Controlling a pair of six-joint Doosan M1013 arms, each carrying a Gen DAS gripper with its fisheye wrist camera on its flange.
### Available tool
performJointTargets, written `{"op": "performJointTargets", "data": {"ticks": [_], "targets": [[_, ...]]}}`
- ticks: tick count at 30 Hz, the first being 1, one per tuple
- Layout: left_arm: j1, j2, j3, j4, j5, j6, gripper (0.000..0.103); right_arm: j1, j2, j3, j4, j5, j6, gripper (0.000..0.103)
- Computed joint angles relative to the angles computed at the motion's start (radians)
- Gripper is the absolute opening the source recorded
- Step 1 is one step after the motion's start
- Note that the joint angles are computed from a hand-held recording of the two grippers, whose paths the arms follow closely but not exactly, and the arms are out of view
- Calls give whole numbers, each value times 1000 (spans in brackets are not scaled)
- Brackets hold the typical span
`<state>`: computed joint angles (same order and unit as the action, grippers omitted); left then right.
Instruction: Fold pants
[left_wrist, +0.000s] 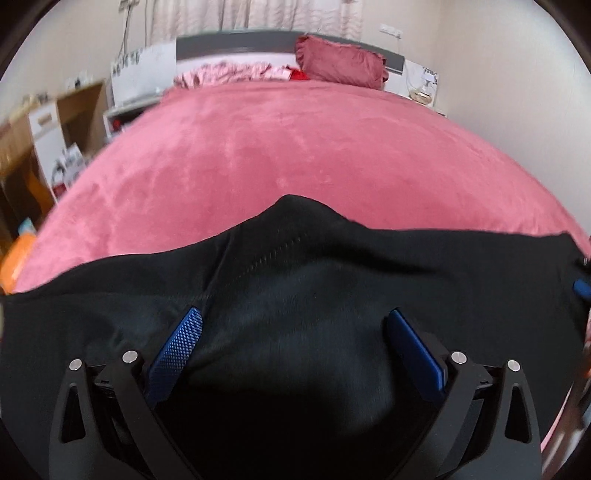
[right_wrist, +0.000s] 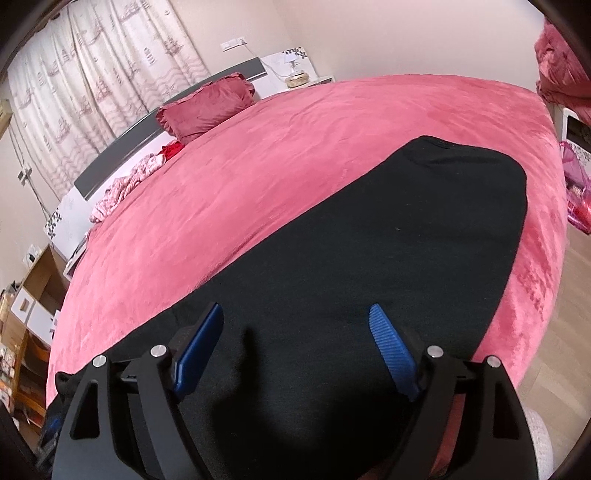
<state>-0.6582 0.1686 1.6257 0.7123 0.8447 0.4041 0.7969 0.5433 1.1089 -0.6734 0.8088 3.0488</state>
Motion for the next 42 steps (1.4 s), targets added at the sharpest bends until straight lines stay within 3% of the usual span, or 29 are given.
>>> {"op": "performJointTargets", "data": {"ticks": [5,9,12,16,18,23,25,27,30,33,34,35,42], "targets": [[2,-19,20,1,-3,-44,99,-5,-32,35,-71,6,102,87],[11,-43,45,-18,10,-136,99,-27,-68,83,-106,51,244,87],[2,-76,83,47,-14,-250,99,-50,-100,130,-94,84,364,87],[-10,-97,101,111,27,-326,99,-84,-141,198,-42,54,455,87],[-14,-101,103,138,57,-358,99,-99,-164,247,-38,-4,542,87],[7,-100,104,91,114,-396,99,-133,-217,358,-123,-209,688,74],[19,-102,113,60,96,-396,99,-143,-226,375,-145,-265,702,61],[13,-97,107,70,116,-386,99,-154,-233,395,-146,-329,705,60],[4,-75,81,55,175,-330,99,-156,-237,422,-251,-366,866,57],[0,-65,71,50,201,-312,99,-160,-240,442,-345,-398,1006,46],[1,-62,68,48,205,-307,100,-165,-240,442,-335,-411,993,39],[0,-61,66,48,209,-305,100,-170,-240,440,-291,-426,939,23],[4,-53,59,37,221,-285,100,-174,-255,421,-304,-434,900,16]]}}
